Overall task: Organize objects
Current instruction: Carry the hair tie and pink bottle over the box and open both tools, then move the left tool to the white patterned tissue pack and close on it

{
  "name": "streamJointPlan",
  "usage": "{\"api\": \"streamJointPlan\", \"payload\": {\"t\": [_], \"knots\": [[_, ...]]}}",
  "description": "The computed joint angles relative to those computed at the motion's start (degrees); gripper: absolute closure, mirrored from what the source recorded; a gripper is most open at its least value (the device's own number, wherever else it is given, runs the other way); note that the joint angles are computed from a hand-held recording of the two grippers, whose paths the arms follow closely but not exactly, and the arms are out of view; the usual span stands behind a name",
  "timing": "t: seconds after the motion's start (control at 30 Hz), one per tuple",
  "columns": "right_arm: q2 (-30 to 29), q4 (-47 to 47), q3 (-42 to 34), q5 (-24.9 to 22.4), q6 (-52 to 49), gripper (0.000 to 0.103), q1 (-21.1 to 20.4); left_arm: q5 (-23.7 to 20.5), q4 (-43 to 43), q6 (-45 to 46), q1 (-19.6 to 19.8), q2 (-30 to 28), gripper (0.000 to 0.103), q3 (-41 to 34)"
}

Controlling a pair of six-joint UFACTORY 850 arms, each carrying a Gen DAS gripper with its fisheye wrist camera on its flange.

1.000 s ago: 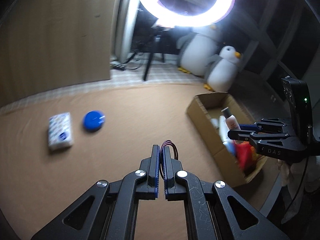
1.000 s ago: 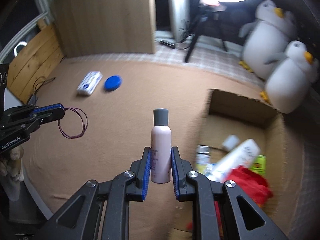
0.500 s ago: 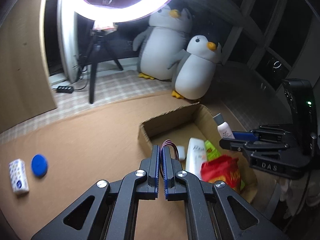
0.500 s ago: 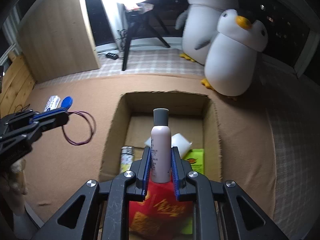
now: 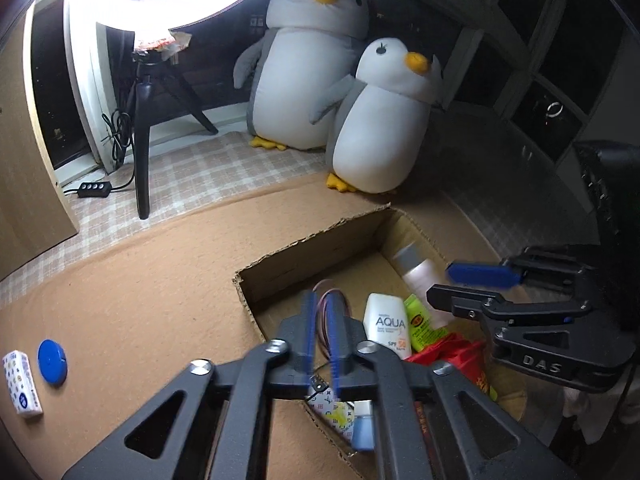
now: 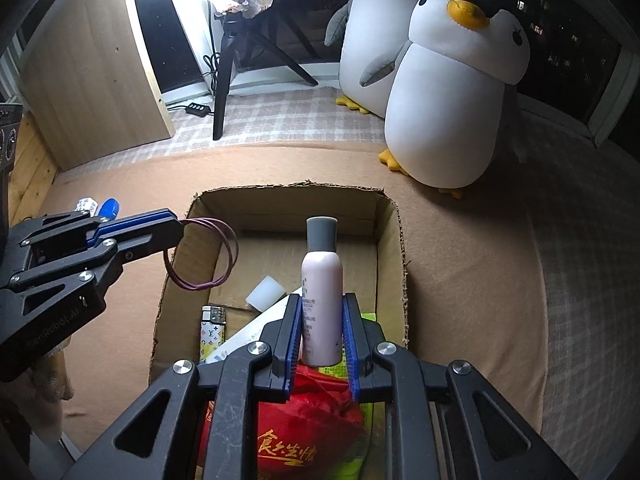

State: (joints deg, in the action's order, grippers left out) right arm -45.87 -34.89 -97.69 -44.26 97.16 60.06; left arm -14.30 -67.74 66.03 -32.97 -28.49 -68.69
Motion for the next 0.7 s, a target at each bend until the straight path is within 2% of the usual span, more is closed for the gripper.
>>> {"api": "streamJointPlan", "payload": {"t": [0.03,0.07,0.1,0.13,0.3,0.43,0.7], "knots": [[0.02,-0.15,-0.07,-0.49,0.32,0.074,0.03,0.31,-0.19,0.29,-0.02,0.05,0.072,0.07],[0.06,-0.47,-0.12,-0.98,0.75,0.061,0.11,0.93,-0.14,0.13,-0.02,0.16,0.067,0.23],[0.15,-1.07,-0.11,-1.52,1.4,0.056,0.25,1.21,-0.21,0.01,0.03,0.27,0.06,0.38],[0.3,-1.65,0.05,-1.82,2.11,0.053,0.36,1.06,-0.55,0.31,0.16,0.32,0.06,0.46],[0.45,-1.49,0.09,-2.22,2.83,0.053,0.43,0.24,-0.5,0.37,0.92,0.88,0.059,1.26],[0.4,-1.5,-0.26,-1.71,4.36,0.053,0.75,-0.13,-1.5,1.47,2.02,2.18,0.051,3.1],[-1.68,-3.08,-4.59,-1.61,8.05,0.05,3.05,1.33,-3.12,4.9,7.32,6.76,0.049,9.02]]}}
